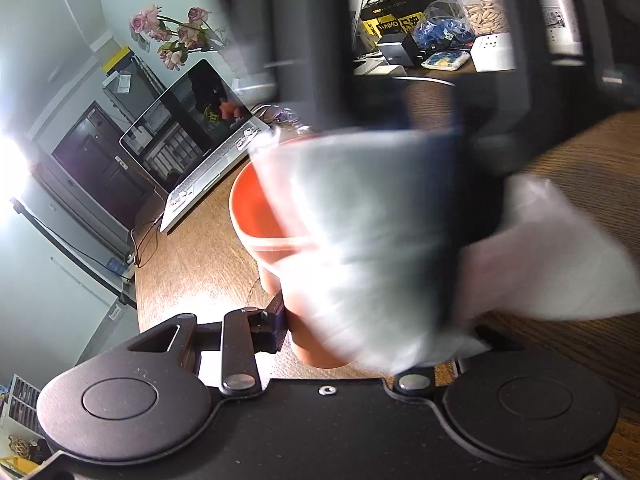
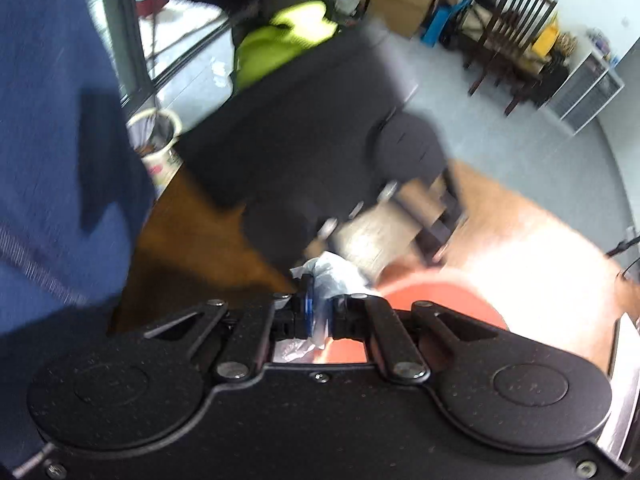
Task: Clean bowl
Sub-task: 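Sweep the tissue over the rim and outer wall with the right gripper while the left holds the bowl, then wipe the tissue around the bowl interior with the right gripper while the left holds the bowl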
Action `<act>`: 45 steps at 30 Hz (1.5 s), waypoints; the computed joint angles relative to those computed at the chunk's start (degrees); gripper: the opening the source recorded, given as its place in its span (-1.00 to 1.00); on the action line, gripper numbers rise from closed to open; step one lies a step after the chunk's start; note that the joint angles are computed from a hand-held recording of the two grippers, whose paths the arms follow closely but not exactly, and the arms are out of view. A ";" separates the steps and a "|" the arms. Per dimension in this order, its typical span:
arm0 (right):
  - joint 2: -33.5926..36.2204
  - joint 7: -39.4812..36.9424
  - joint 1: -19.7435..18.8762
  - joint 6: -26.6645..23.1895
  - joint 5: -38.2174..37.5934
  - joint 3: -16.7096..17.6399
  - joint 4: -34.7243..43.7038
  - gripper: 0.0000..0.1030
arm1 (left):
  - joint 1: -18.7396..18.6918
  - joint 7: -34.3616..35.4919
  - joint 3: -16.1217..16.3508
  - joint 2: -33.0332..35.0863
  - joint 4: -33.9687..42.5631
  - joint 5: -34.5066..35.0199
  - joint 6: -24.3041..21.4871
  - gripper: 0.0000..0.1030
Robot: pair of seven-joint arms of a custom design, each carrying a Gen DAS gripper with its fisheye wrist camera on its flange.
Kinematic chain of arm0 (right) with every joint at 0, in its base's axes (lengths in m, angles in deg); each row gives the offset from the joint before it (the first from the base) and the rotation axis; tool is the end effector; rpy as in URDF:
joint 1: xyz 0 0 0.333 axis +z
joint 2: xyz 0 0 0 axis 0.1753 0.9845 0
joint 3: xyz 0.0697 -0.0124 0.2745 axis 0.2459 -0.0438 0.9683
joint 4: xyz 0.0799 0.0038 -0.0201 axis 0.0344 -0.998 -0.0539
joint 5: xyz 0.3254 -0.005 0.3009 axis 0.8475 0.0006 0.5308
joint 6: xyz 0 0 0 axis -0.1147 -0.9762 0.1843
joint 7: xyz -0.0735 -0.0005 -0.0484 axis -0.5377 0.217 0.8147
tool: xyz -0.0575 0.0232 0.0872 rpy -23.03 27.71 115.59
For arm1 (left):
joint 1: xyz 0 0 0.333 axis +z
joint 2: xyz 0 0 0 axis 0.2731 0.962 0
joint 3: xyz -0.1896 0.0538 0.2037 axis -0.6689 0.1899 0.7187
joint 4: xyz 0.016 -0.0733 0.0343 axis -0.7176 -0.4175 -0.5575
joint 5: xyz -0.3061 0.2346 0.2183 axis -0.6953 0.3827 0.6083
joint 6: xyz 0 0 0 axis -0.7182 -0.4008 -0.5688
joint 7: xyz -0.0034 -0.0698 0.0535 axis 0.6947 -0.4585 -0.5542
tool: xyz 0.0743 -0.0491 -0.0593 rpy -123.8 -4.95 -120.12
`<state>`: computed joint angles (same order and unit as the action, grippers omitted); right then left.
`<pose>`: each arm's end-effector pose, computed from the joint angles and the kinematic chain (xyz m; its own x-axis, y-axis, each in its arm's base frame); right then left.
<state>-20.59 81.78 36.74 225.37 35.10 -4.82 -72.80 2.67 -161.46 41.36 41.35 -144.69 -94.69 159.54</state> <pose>0.5056 0.3505 0.4918 0.9662 -0.1053 0.2354 0.0099 -0.8969 -0.4421 0.5248 -0.1833 0.3249 -0.7967 -0.2562 -0.5474 0.1518 0.7918 -0.5916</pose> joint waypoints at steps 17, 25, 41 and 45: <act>11.04 20.46 -4.01 6.29 -18.13 -1.14 11.42 -0.88 | 0.37 0.43 0.12 0.44 0.29 -0.68 -0.77 -0.27; 4.98 21.98 -6.93 3.86 -19.24 -2.26 3.31 -0.88 | 0.42 -1.07 0.18 0.21 0.20 0.51 -0.84 -0.27; -7.66 17.84 -5.28 -1.91 -14.95 -2.32 -10.99 -0.88 | 0.29 -1.93 0.10 0.40 0.37 1.52 -0.21 -0.27; -9.79 16.02 -4.27 -4.07 -13.28 -2.43 -12.20 -0.88 | 0.27 -1.67 0.10 0.37 0.31 1.24 -0.15 -0.27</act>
<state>-30.38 97.80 32.46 221.30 21.82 -7.26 -85.00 2.94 -163.13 41.46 41.71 -144.38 -93.45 159.39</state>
